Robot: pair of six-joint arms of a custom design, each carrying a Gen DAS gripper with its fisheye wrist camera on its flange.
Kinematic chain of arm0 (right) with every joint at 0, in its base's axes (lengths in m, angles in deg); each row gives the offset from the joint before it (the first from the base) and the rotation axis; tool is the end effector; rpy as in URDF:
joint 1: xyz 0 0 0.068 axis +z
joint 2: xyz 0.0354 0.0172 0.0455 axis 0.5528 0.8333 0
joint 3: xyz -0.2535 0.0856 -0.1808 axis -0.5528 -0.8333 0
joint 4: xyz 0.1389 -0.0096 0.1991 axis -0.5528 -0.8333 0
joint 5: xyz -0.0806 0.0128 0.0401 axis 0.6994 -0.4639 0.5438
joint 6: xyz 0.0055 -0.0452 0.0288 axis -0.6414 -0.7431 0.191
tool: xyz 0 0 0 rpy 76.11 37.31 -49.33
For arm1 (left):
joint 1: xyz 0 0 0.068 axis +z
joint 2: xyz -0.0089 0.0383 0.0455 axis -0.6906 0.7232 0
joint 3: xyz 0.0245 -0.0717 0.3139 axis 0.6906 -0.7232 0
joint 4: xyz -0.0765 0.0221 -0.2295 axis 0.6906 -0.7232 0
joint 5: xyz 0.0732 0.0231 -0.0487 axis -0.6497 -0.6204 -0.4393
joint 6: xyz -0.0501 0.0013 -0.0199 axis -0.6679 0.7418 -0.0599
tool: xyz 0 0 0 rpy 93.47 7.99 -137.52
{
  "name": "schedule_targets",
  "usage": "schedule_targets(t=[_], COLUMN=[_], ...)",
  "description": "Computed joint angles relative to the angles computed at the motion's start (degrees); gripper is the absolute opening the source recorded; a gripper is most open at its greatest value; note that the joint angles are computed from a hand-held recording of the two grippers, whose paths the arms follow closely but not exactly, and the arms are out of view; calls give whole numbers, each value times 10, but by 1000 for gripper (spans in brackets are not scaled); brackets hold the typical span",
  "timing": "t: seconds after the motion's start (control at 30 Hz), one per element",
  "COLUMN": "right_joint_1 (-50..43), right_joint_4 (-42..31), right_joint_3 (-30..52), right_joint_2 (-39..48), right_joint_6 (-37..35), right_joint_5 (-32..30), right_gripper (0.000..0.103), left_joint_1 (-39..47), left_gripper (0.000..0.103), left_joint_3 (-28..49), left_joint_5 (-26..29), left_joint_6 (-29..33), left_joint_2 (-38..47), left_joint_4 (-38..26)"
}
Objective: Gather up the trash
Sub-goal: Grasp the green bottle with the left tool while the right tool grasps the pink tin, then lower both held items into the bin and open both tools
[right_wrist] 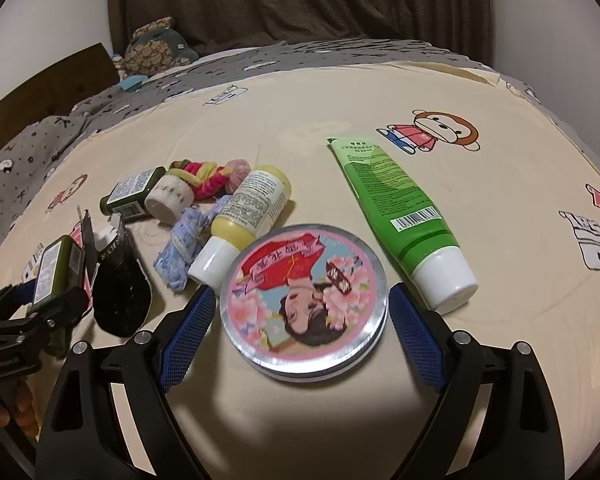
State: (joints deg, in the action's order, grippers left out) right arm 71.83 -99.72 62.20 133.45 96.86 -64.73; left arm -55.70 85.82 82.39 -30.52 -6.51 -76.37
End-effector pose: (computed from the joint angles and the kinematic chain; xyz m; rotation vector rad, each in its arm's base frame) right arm 0.2926 0.2213 0.2941 -0.1783 2.3947 0.2665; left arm 0.2520 -0.0512 0.3097 -0.0388 2.4088 -0.1180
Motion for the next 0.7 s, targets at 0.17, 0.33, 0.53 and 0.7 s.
schedule_targets(t=[0.17,0.33,0.53,0.7], right_joint_1=[10,28,56,113], right_joint_4=[-17,-19,-27,-36], right_joint_3=[20,8,-35,-78], right_joint_2=[16,5,-43,-108], right_joint_6=[-8,-18,-5,19], right_joint_5=[33,60,74,118], right_gripper=[76,71,71,71], left_joint_1=[4,-12,-28,-65], left_gripper=[71,61,56,55], left_joint_3=[11,3,-31,-69], left_joint_5=[-12,-23,-15,-33], left_joint_6=[17,28,32,24], left_joint_2=[13,-5,-66,-139], left_joint_4=[-4,-15,-35,-55])
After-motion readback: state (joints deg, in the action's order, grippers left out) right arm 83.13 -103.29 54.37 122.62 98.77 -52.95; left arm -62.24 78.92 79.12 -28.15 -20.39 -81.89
